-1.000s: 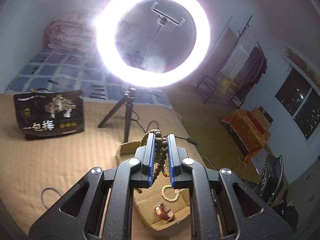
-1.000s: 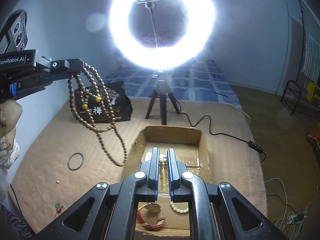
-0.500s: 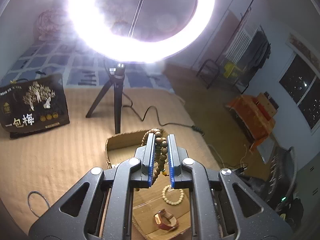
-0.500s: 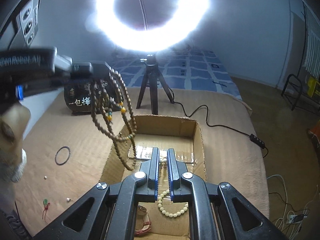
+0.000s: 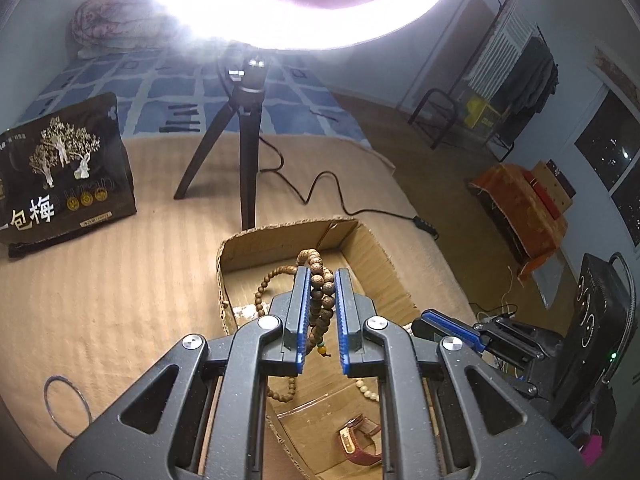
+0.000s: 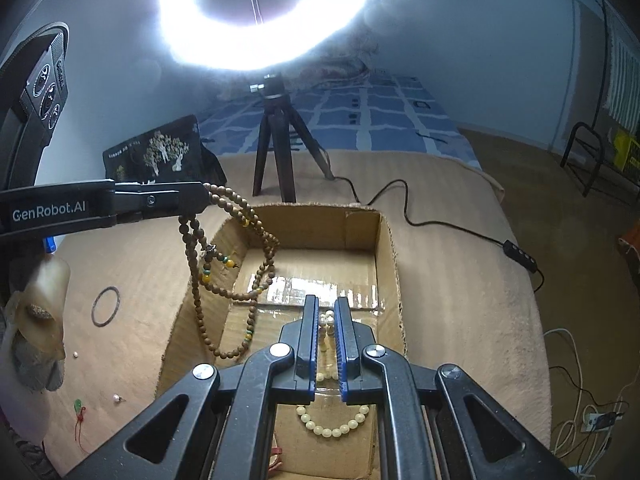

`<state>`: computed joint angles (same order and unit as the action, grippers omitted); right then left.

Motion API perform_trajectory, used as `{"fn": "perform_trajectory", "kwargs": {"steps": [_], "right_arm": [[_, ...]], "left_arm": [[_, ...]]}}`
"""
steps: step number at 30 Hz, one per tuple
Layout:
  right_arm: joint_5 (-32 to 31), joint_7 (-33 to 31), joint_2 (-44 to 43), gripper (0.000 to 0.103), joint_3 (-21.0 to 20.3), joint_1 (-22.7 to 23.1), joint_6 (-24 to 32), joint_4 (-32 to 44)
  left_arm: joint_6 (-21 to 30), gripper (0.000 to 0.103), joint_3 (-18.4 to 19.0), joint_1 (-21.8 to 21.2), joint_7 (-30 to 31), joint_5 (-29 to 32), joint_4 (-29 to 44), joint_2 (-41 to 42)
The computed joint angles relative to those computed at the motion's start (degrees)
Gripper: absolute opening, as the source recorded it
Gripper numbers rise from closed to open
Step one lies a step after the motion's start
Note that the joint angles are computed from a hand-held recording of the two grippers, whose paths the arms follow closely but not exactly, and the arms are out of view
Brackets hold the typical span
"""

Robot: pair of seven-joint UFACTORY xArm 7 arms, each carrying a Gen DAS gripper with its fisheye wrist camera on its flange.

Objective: Organize jewelry
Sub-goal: 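Lower both tools into the box and open them, then withdraw both tools from the box toward the blue bangle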

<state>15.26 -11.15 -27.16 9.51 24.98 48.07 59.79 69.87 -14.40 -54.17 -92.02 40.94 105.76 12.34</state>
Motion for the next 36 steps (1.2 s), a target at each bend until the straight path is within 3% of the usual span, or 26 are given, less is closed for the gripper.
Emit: {"fn": "perform_trajectory", "kwargs": {"steps": [9,11,19,25,30,36], "right_arm": [[-0.6,0.5,0.3,0.008,-0.1,-0.4,0.2,-0.4],[-0.7,0.9,0.2,0.025,0.0,-0.5,0.0,-0.5],[-1.5,1.9,-1.1,0.031,0.4,-0.6,0.3,-0.9],[-1.2,2.8,-2.6,0.042,0.2,-0.5,0.5,-0.9],[-1.4,3.7,-4.5,0.057,0.6,-0.2,0.8,-0.8],[-0.6,4.9,-7.2,0.065,1.0,0.8,2.0,-0.5]], "left_arm": [[-0.5,0.010,-0.2,0.4,1.0,-1.4,-0.8,0.2],[0.8,0.010,-0.2,0.0,1.8,-1.5,0.3,0.8],[2.3,0.016,-0.3,-0.6,0.7,-1.5,-0.4,-0.4],[5.3,0.016,-1.2,-1.2,0.0,-0.6,-0.3,-1.5],[9.1,0.016,-2.3,-2.1,-0.7,0.6,0.3,-2.6],[15.3,0.016,-4.1,-3.7,-1.3,2.6,1.3,-4.6]]}}
